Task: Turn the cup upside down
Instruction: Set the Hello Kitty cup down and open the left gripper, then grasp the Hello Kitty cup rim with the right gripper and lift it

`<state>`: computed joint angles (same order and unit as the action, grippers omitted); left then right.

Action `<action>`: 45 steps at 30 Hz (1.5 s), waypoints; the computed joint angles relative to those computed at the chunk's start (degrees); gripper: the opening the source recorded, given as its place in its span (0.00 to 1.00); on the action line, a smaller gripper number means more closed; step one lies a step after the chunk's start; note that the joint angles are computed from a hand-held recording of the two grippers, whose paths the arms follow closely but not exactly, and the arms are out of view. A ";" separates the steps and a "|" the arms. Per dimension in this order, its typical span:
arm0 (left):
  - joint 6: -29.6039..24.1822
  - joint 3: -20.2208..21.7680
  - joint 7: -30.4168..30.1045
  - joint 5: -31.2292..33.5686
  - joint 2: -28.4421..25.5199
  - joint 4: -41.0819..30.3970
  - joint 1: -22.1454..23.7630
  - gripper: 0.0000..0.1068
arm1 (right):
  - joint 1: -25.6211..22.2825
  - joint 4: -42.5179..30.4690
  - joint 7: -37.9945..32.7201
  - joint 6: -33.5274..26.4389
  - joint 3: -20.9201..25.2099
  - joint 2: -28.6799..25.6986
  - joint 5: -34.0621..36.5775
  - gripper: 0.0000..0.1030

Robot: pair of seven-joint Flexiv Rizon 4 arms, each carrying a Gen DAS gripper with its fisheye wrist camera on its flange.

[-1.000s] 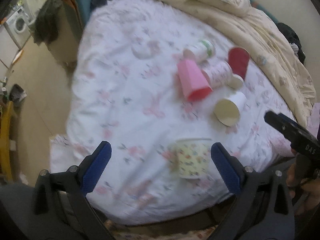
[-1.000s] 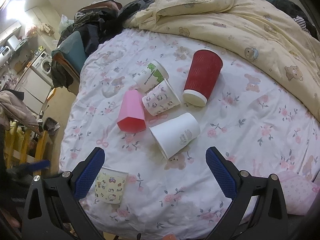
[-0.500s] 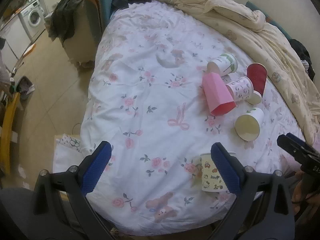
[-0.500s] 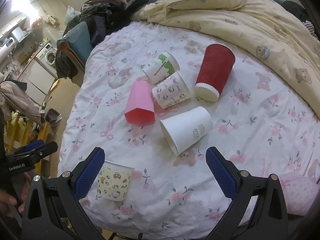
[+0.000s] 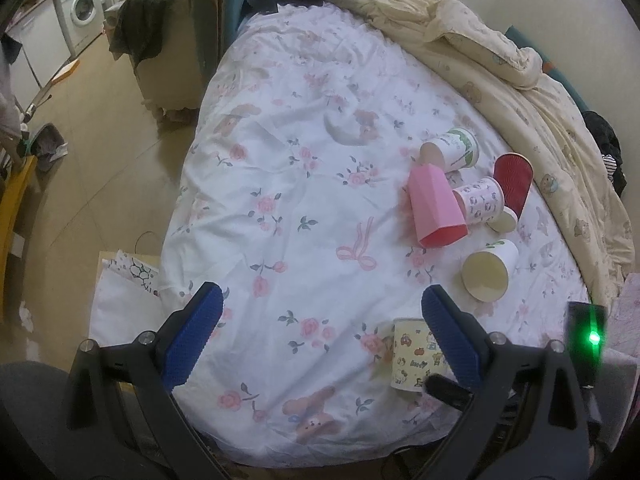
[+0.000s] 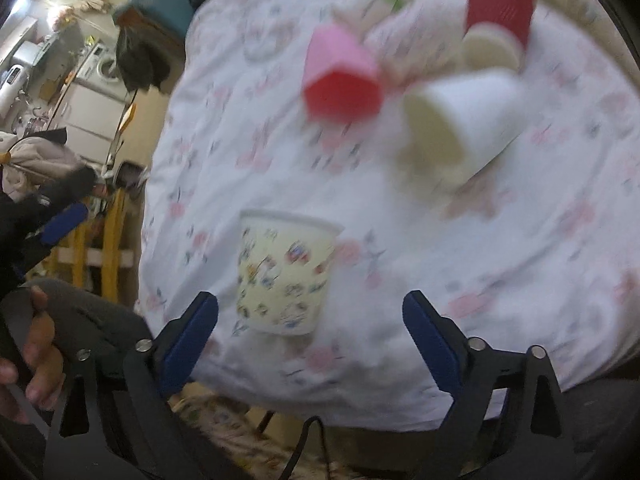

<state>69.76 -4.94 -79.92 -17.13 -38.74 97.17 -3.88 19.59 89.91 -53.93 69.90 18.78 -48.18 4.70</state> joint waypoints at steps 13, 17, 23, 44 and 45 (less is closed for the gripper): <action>-0.54 0.61 -0.83 0.34 -0.23 0.07 0.16 0.92 | -0.73 -8.95 -4.31 -8.13 1.70 -4.99 3.05 0.61; -0.92 0.52 -0.47 0.83 -0.51 -0.35 -0.06 0.92 | -2.21 -6.82 -7.60 -6.70 2.32 -1.62 4.44 0.61; -0.02 -0.12 0.87 1.40 -0.83 -0.47 -0.58 0.92 | -6.03 -2.28 -13.59 -3.98 4.27 4.77 7.82 0.61; -8.50 3.46 1.80 10.49 -4.42 -5.91 -6.75 0.92 | -14.53 -4.06 -27.34 2.09 14.52 0.40 19.55 0.61; -8.70 3.36 1.88 10.46 -4.51 -5.99 -6.80 0.92 | -14.43 -4.22 -27.88 1.91 14.48 0.44 19.98 0.61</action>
